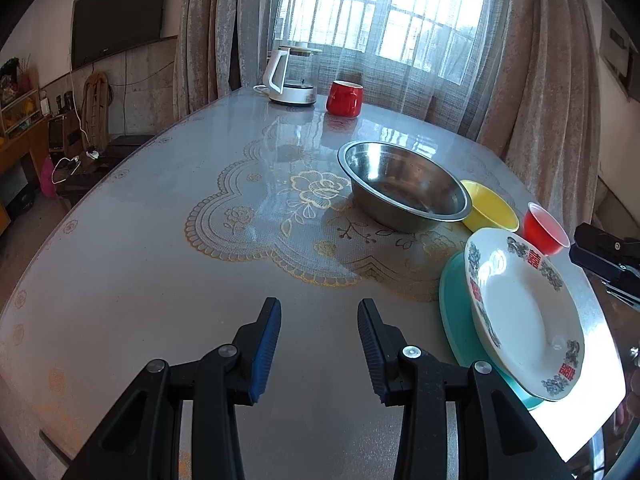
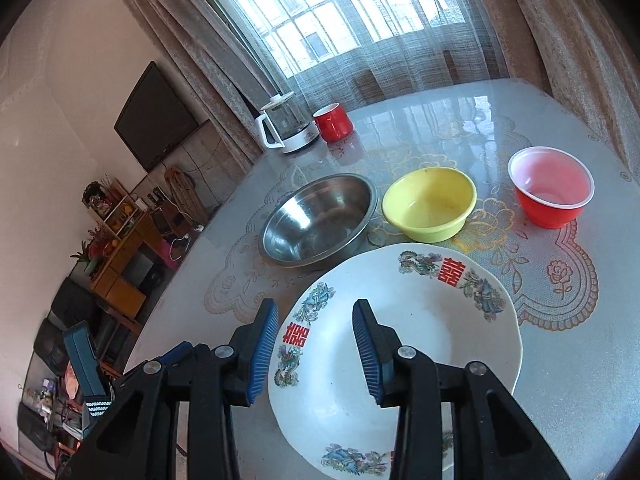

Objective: Organize plates and bowls
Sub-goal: 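Move both grippers to the rim of the steel bowl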

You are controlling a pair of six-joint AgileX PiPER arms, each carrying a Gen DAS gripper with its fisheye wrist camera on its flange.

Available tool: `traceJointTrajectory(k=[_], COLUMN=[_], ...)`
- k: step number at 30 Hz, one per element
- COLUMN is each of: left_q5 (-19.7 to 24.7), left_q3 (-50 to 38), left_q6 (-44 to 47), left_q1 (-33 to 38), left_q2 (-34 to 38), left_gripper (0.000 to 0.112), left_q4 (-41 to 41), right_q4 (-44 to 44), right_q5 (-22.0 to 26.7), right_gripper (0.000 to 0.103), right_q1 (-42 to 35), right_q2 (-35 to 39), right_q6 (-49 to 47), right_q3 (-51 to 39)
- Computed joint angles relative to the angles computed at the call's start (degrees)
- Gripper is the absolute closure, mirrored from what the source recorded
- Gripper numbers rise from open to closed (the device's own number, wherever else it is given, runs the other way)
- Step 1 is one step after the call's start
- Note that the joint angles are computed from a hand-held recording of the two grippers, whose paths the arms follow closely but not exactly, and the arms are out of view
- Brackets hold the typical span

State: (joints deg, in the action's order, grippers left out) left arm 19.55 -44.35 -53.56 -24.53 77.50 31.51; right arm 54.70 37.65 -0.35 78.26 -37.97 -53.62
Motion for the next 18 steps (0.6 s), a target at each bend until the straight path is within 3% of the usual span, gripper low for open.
traceJointTrajectory(k=[6,11,18], left_q5=[-2.4,-1.5,1.1], left_q3=[-4.2,-10.5,-21.2], left_q6=[11.6,28.1,40.9], left_q1=[4.1,7.7,10.5], left_q2=[2.8,7.3,15.6], left_gripper=[0.072,0.072,0.072], left_q4=[-9.3,-24.4,-35.4], right_q4=[-4.5,-8.8,-13.6], right_q5=[-1.0,1.2,2.9], right_gripper=[0.068,0.068,0.068], right_q1=[3.3,4.4,5.5], right_q2=[8.3,17.2,25.5], right_q6=[6.0,12.9,20.0], right_q3=[-8.7,-18.4,-26.9])
